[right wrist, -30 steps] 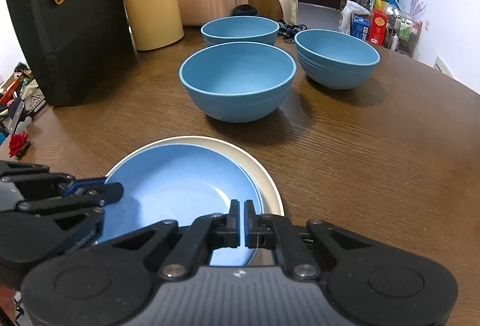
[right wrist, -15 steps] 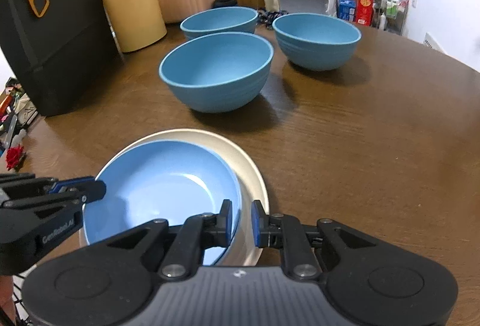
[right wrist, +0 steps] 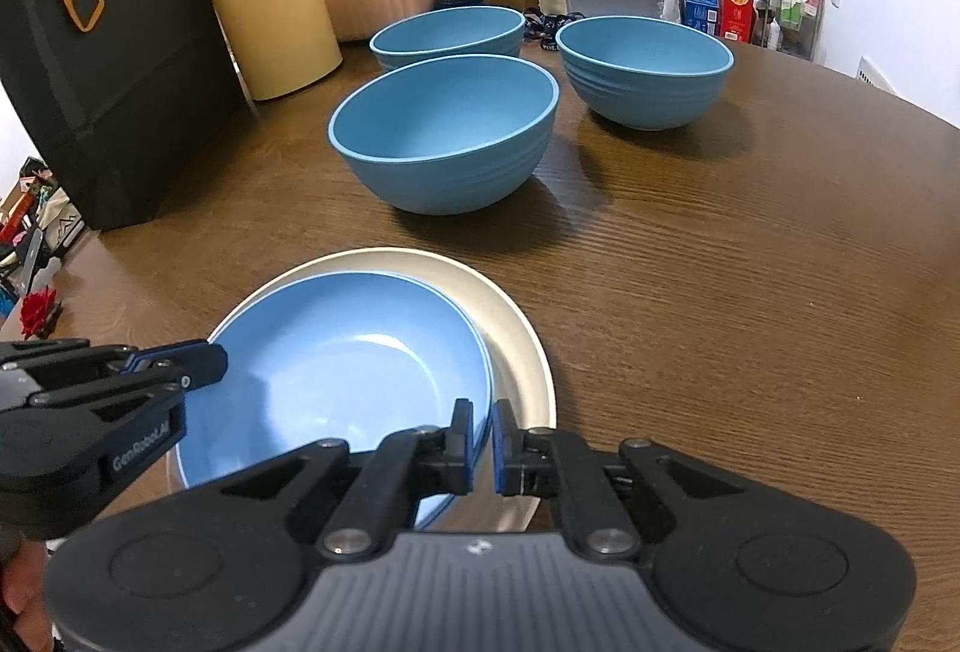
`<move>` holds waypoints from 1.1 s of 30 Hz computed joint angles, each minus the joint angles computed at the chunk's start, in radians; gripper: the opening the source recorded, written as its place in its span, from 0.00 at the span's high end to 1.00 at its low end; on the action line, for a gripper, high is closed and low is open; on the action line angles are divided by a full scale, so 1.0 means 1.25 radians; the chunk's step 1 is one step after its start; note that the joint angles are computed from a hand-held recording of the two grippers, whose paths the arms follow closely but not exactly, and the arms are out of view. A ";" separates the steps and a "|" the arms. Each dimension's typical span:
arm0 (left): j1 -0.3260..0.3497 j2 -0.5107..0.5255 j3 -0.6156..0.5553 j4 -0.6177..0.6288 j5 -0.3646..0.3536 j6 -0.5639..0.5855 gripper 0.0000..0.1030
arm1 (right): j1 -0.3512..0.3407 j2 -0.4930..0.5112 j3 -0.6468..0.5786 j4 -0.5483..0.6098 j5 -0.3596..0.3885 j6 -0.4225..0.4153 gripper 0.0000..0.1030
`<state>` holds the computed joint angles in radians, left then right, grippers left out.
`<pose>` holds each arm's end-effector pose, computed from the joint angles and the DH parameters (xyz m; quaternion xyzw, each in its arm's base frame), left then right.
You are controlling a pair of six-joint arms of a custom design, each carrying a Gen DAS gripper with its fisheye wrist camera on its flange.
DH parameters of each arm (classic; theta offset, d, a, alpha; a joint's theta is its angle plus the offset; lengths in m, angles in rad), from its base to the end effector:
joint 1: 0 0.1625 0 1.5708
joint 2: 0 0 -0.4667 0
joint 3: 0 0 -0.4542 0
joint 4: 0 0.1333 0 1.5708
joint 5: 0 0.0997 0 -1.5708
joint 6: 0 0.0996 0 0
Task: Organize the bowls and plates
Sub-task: 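Settle the plate flat on the stack and open both grippers, then withdraw both grippers from the plate stack toward the light-blue bowls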
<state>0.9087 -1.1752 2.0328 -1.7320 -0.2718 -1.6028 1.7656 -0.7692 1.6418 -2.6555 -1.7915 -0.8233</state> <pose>-0.1489 -0.5639 0.1652 -0.1553 0.7608 -0.3994 0.4873 0.2536 -0.7095 0.0652 0.4715 -0.8687 0.0662 0.1367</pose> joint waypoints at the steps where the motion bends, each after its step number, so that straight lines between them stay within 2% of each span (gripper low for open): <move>1: 0.000 -0.003 0.003 -0.013 -0.004 0.008 0.96 | 0.000 0.000 -0.001 0.003 0.000 0.001 0.94; 8: 0.000 -0.038 0.024 -0.113 -0.039 0.057 0.92 | 0.004 -0.003 -0.014 0.020 0.000 0.026 0.88; 10: -0.001 -0.047 0.023 -0.110 -0.051 0.048 0.83 | 0.006 -0.005 -0.018 0.025 -0.002 0.033 0.87; 12: -0.006 -0.060 0.029 -0.116 -0.057 0.039 0.51 | 0.009 -0.009 -0.022 0.034 -0.003 0.044 0.80; 14: -0.016 -0.075 0.029 -0.074 -0.055 -0.004 0.36 | 0.012 -0.015 -0.024 0.045 -0.004 0.053 0.69; 15: -0.018 -0.081 0.027 -0.062 -0.054 -0.013 0.24 | 0.014 -0.017 -0.025 0.048 -0.006 0.058 0.56; 16: -0.023 -0.088 0.025 -0.036 -0.057 -0.034 0.17 | 0.016 -0.019 -0.026 0.050 -0.009 0.064 0.40; 17: -0.026 -0.095 0.023 -0.016 -0.060 -0.054 0.05 | 0.018 -0.022 -0.027 0.053 -0.013 0.072 0.32; 18: -0.029 -0.102 0.021 0.008 -0.061 -0.079 0.00 | 0.020 -0.023 -0.029 0.058 -0.016 0.080 0.18; 19: -0.032 -0.110 0.020 0.031 -0.062 -0.104 0.00 | 0.022 -0.025 -0.032 0.067 -0.020 0.091 0.07; 21: -0.035 -0.124 0.014 0.067 -0.083 -0.140 0.00 | 0.025 -0.029 -0.037 0.087 -0.029 0.114 0.00; 27: -0.051 -0.163 0.011 0.139 -0.135 -0.220 0.00 | 0.041 -0.049 -0.022 0.083 -0.059 0.136 0.00; 33: -0.064 -0.186 0.013 0.170 -0.157 -0.240 0.00 | 0.054 -0.067 -0.003 0.068 -0.058 0.133 0.00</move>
<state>0.8291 -1.4072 2.0485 -1.5191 -0.4676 -1.9032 1.8325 -0.8535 1.6376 -2.5701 -1.8642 -0.6574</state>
